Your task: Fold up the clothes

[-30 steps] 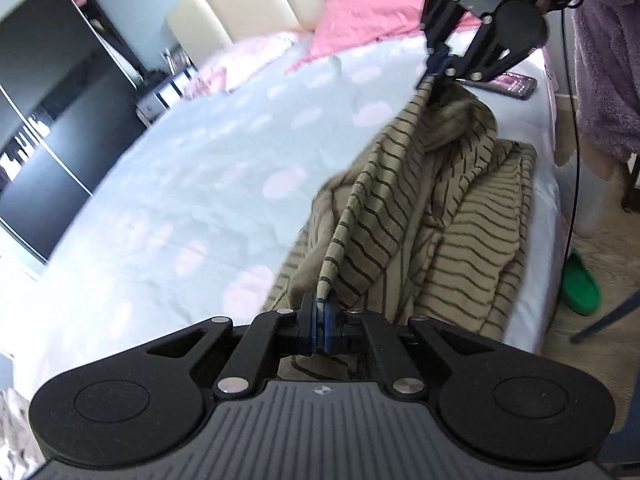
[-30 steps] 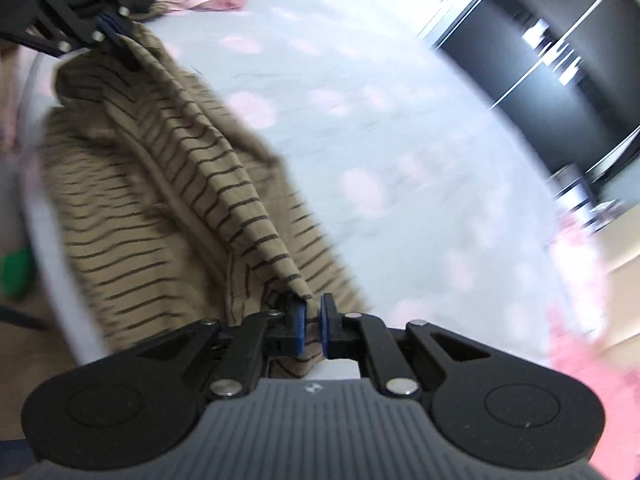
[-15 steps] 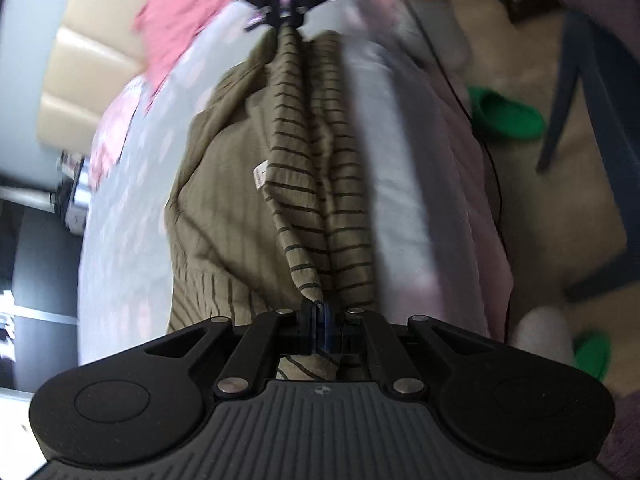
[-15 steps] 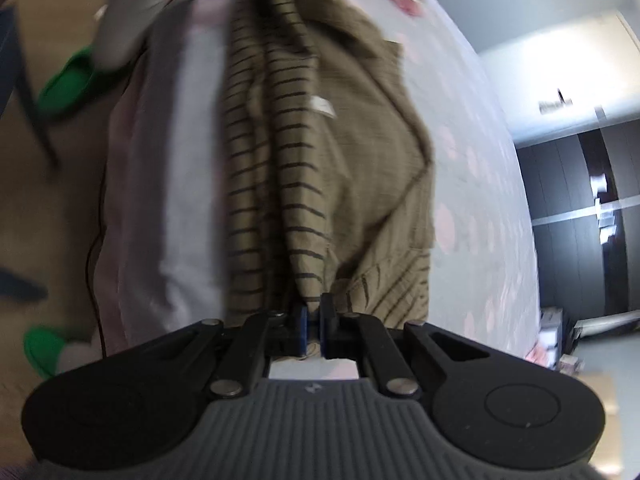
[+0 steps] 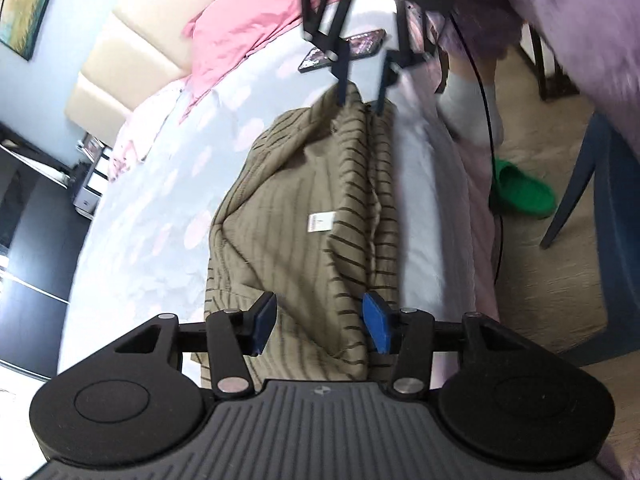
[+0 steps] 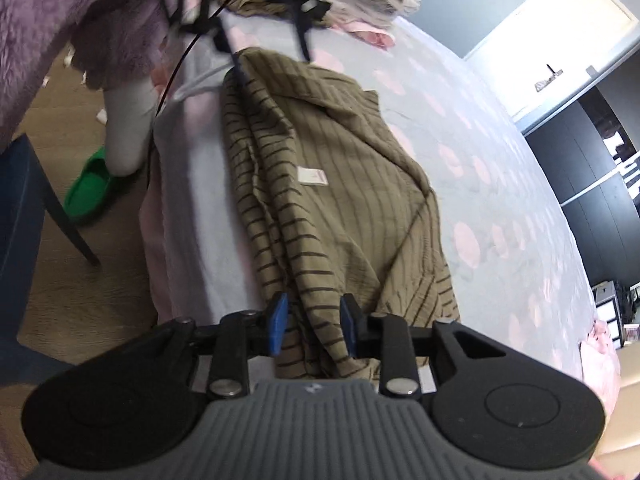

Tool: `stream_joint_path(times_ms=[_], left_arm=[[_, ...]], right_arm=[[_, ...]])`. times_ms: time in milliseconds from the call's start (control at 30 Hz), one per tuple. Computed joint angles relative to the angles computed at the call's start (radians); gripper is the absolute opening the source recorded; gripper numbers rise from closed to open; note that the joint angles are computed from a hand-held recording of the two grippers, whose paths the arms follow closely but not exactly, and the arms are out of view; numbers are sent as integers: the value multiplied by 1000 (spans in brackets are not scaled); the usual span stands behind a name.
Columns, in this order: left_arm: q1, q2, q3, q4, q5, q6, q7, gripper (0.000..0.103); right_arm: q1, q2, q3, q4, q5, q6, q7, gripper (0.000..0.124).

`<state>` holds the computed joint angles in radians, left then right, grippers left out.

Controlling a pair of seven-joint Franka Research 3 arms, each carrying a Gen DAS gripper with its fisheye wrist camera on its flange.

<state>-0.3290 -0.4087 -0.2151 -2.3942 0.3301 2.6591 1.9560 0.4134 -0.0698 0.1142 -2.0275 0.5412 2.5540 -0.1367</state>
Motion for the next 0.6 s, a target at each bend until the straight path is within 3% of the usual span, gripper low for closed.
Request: stream_joint_path(times_ms=[133,233,333,533,600], left_arm=[[-18,27,28,78,-66,-123,73,45],[18,57,8,149,-98,-221,-24,44],[48,103,-13,208,-110,-266,-166,33],[67,225,-75,298,63,-359,-370,23],[61,234,-81,290,130,-373,-413,14]], right_arm=[[-2,15,5,16,-37,4,32,30],[-5,20,3,21,-28,-2,42,30],[-10,19,-1,17,-16,-8,42,30],[-13,32,2,30,-30,-5,50,30],[-12,45,5,43,-21,-11,42,29]])
